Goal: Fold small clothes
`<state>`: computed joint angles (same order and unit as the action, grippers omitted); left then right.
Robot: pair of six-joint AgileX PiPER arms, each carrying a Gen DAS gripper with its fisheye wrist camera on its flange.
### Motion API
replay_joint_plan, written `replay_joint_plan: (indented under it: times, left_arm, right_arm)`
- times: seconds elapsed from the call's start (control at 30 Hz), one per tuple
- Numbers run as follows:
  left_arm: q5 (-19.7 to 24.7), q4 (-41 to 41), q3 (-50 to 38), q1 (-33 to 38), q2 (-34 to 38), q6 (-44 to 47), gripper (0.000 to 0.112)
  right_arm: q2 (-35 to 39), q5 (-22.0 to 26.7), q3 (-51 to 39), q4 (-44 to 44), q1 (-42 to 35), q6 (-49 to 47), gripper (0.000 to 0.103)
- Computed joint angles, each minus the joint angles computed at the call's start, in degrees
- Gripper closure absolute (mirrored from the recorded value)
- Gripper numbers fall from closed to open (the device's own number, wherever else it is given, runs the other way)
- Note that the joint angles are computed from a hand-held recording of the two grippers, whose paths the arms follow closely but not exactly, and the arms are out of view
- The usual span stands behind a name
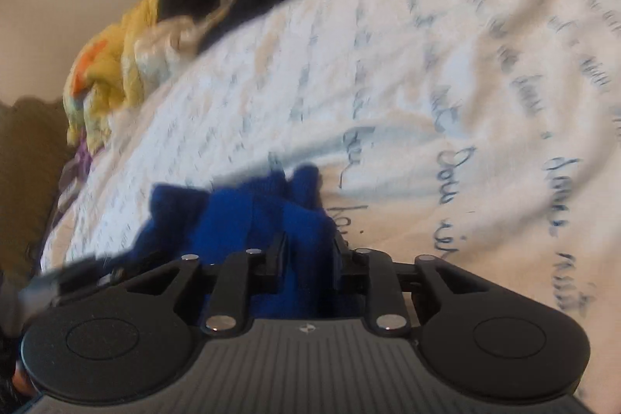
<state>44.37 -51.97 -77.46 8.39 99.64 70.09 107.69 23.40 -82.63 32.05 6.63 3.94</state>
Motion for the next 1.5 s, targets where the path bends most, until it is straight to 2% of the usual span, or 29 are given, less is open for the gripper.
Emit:
replay_joint_plan:
  times: [0.03, 0.07, 0.1, 0.13, 0.17, 0.23, 0.27, 0.3, 0.37, 0.43, 0.5, 0.53, 0.57, 0.63, 0.7, 0.77, 0.8, 0.83, 0.9, 0.97, 1.03, 1.1, 1.13, 1.2, 1.27, 1.3, 1.37, 1.43, 1.5]
  left_arm:
    - [0.59, -2.6, 2.47, 0.7, -1.83, 2.77, 0.054]
    - [1.64, -5.62, 5.18, 1.37, -3.53, 6.87, 0.05]
    - [2.38, -7.39, 7.28, 1.31, -4.61, 10.44, 0.043]
    - [1.43, -7.0, 8.89, 0.14, -5.35, 11.85, 0.038]
    - [-0.89, -5.75, 10.39, -1.58, -5.72, 12.33, 0.037]
    - [-9.25, -8.96, 15.23, -4.73, -5.84, 19.02, 0.024]
    - [-10.73, -11.35, 16.37, -4.86, -5.9, 20.65, 0.023]
    - [-9.92, -11.43, 16.02, -4.41, -5.7, 19.98, 0.024]
    - [-7.78, -6.18, 14.81, -3.77, -7.65, 13.24, 0.034]
    - [-1.43, -6.58, 14.9, 0.14, -10.52, 12.52, 0.034]
    - [5.54, -8.33, 16.09, 4.22, -12.35, 14.36, 0.025]
    - [6.95, -6.96, 16.51, 4.57, -12.45, 13.8, 0.023]
    - [6.52, -5.91, 17.78, 4.11, -11.76, 14.69, 0.023]
    - [-0.64, -10.09, 24.49, 2.29, -13.64, 23.34, 0.023]
    - [-3.78, -10.82, 28.5, 1.4, -18.2, 27.55, 0.028]
    - [2.25, -10.55, 28.33, 4.34, -20.46, 25.6, 0.027]
    - [5.2, -10.04, 27.82, 5.58, -20.4, 24.5, 0.02]
    - [5.86, -8.28, 27.26, 5.58, -19.87, 22.04, 0.014]
    - [3.52, -6.44, 27.21, 4.21, -15.93, 18.89, 0.018]
    - [1.5, -8.27, 29.07, 4.0, -17.27, 20.81, 0.02]
    - [5.73, -6.01, 28.21, 6.82, -19.96, 16.18, 0.033]
    - [13.19, -8.71, 28.0, 13.45, -21.42, 17.1, 0.024]
    - [13.79, -9.71, 28.59, 15.19, -22.25, 17.65, 0.021]
    - [12.47, -7.1, 28.46, 14.73, -21.93, 14.41, 0.02]
    - [8.19, -3.83, 28.9, 11.68, -20.02, 10.82, 0.025]
    - [5.24, -4.88, 30.75, 11.08, -21.57, 12.46, 0.024]
    - [4.68, -2.98, 31.57, 11.4, -23.81, 11.95, 0.024]
    - [6.26, -1.96, 31.2, 13.48, -24.88, 10.4, 0.016]
    - [4.41, -2.39, 32.25, 14.81, -25.93, 11.63, 0.014]
  right_arm:
    - [-2.63, -4.07, 3.03, 2.63, 0.77, -2.75, 0.079]
    - [-3.69, -5.88, 3.78, 7.02, 1.29, -7.12, 0.069]
    - [-2.97, -5.41, 2.24, 9.23, 1.68, -9.2, 0.06]
    - [-0.7, -2.64, -1.59, 9.14, 2.1, -8.99, 0.039]
    - [2.86, 2.38, -7.32, 6.76, 2.24, -6.48, 0.029]
    - [10.57, 5.85, -15.45, -3.65, 4.73, 0.92, 0.031]
    - [11.76, 4.15, -16.42, -9.38, 6.05, 1.77, 0.032]
    - [12.0, 2.67, -16.13, -15.1, 7.14, 4.01, 0.032]
    - [12.24, 6.57, -19.24, -26.56, 9.41, 13.58, 0.032]
    - [9.72, 9.57, -18.41, -32.66, 11.44, 19.46, 0.031]
    - [2.34, 3.4, -9.08, -29.59, 12.77, 18.49, 0.031]
    - [0.11, 1.06, -5.61, -24.62, 12.82, 15.66, 0.032]
    - [-0.44, 1.01, -4.04, -18.89, 12.42, 11.2, 0.032]
    - [1.51, -0.89, -1.04, -11.38, 10.6, 1.72, 0.034]
    - [-0.77, -2.97, 2.3, -6.84, 9.37, 0.33, 0.037]
    - [-3.17, 1.24, 1.3, -9.96, 8.97, 6.23, 0.035]
    - [-5.58, 0.75, 2.68, -11.52, 9.89, 7.1, 0.034]
    - [-7.94, -1.88, 5.36, -10.79, 11.12, 5.71, 0.035]
    - [-7.67, -0.84, 6.38, -3.55, 11.48, -0.84, 0.033]
    - [-5.66, -4.56, 9.16, -1.98, 11.71, -5.59, 0.036]
    - [-8.1, -5.25, 11.42, -4.35, 12.11, -1.56, 0.036]
    - [-12.8, -3.58, 13.53, -8.68, 13.08, 4.44, 0.033]
    - [-15.79, -5.82, 16.37, -7.42, 14.17, 4.0, 0.033]
    - [-19.23, -7.74, 20.2, 1.87, 15.76, -2.2, 0.033]
    - [-17.24, -5.44, 21.55, 12.96, 14.79, -12.75, 0.033]
    - [-15.91, -6.53, 23.72, 16.1, 14.16, -16.69, 0.035]
    - [-18.26, -8.37, 27.28, 21.96, 13.66, -17.98, 0.037]
    - [-23.06, -9.71, 30.62, 19.19, 14.32, -12.2, 0.035]
    - [-27.86, -13.26, 34.26, 8.65, 15.98, -2.42, 0.034]
